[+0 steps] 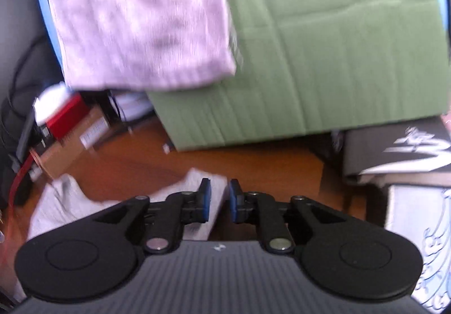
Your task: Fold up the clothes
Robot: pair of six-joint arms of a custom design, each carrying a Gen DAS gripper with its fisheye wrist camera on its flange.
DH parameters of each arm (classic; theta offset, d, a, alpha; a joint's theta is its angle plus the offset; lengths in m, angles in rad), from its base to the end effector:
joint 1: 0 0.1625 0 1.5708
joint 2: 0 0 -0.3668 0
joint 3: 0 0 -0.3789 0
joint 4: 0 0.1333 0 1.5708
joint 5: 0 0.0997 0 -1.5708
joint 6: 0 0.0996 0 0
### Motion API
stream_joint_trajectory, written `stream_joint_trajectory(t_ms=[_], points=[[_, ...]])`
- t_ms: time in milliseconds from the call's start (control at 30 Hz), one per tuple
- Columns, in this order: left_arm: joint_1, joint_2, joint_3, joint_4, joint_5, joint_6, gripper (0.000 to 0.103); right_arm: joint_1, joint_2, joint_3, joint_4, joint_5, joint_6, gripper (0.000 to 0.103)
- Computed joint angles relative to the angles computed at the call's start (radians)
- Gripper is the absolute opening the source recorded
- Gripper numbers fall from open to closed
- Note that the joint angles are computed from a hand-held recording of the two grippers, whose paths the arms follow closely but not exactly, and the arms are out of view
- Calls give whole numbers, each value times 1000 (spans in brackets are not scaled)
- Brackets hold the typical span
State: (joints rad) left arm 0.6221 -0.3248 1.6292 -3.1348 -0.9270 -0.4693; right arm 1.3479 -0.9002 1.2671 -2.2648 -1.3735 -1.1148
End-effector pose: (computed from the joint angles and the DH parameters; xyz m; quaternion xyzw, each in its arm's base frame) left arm -0.3460 -0.4857 -0.1374 0.1835 0.9235 -0.2974 0.1582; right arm -0.0073 -0.7237 0.2535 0.4380 -0.8789 0.1874 0.0242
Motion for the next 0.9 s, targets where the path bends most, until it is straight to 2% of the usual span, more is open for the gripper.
stream_joint_trajectory(t_ms=[100, 167, 267, 367, 400, 467, 500, 533, 567, 667, 767, 867, 900], points=[[-29, -45, 69, -89, 37, -22, 4, -6, -33, 17, 10, 52, 13, 11], [-49, -84, 120, -138, 78, -47, 4, -5, -47, 31, 58, 48, -20, 11], [-66, -149, 197, -137, 163, -135, 4, -2, -65, 51, 121, 35, -69, 11], [-80, -212, 264, -62, 273, -256, 4, 7, -54, 100, 42, -33, -98, 11], [-78, -227, 280, -38, 299, -286, 4, 4, -49, 106, 32, -30, -101, 11], [-72, -254, 305, 30, 351, -353, 10, 0, -50, 109, 24, -14, -93, 11], [-69, -266, 315, 73, 379, -390, 17, -1, -53, 113, 18, -7, -91, 12], [-59, -267, 318, 74, 383, -385, 25, -2, -65, 128, 4, 0, -98, 12], [-46, -265, 320, 58, 381, -365, 26, -2, -77, 142, -9, 6, -104, 12], [-3, -247, 301, 25, 361, -300, 27, -11, -113, 165, -2, 32, -130, 13], [21, -231, 272, 68, 357, -287, 28, -23, -148, 178, 25, 66, -140, 13], [16, -215, 258, 113, 373, -272, 28, -30, -166, 192, 23, 83, -150, 13], [16, -209, 255, 109, 375, -257, 23, -30, -165, 194, 15, 80, -153, 13]])
